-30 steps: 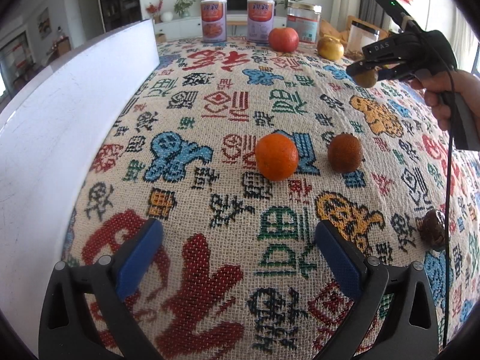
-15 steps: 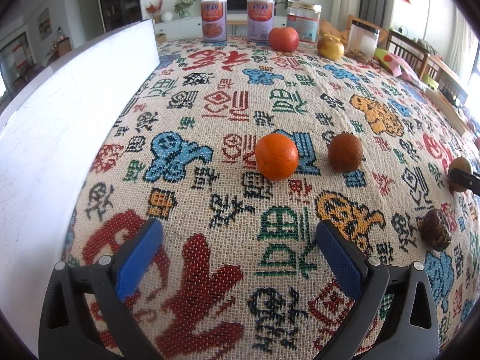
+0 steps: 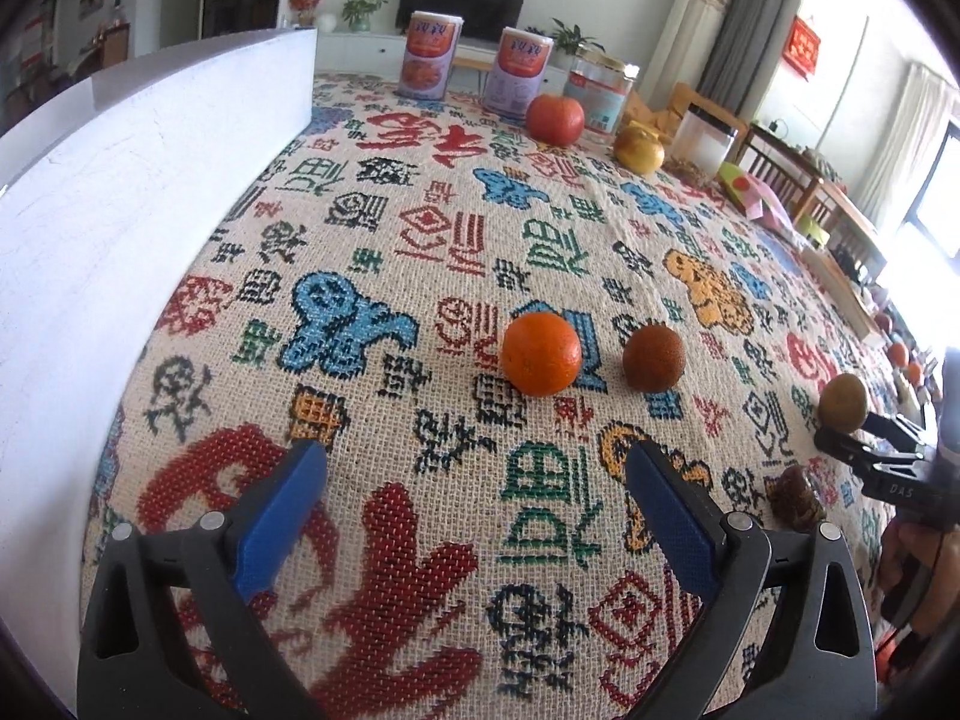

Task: Organize fruits
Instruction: 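Lift the brown fruit with the right tool while the left tool grasps an orange, then carry both fruits over the white box while opening both tools to drop them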

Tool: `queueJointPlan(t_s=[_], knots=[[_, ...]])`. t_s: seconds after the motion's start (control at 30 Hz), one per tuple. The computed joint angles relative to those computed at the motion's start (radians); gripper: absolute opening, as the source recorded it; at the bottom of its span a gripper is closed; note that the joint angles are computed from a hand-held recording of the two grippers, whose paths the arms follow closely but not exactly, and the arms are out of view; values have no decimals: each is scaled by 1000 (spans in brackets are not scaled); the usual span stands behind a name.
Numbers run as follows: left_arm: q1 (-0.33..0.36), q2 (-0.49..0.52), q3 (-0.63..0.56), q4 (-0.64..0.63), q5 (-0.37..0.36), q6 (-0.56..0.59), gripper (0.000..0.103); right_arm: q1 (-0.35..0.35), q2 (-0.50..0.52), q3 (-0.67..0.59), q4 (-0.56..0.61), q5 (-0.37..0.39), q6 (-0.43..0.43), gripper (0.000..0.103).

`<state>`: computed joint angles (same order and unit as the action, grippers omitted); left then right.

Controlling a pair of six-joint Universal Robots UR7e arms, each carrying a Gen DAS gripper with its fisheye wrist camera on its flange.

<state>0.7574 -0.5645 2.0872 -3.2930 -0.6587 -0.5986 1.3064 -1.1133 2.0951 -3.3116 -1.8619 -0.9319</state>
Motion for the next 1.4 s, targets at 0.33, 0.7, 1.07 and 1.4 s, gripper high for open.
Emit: queueJointPlan(t_s=[0.33, 0.7, 1.07, 1.4], knots=[[16, 67, -152, 89, -5, 254, 44, -27, -35, -3, 58, 65, 47, 94], [-43, -12, -50, 169, -11, 40, 25, -14, -108, -31, 251, 109, 120, 88], [-229, -349, 188, 331, 41, -287, 25, 143, -96, -68, 443, 101, 200, 50], [-128, -782, 292, 866, 159, -696, 26, 509, 104, -187, 721, 267, 247, 50]])
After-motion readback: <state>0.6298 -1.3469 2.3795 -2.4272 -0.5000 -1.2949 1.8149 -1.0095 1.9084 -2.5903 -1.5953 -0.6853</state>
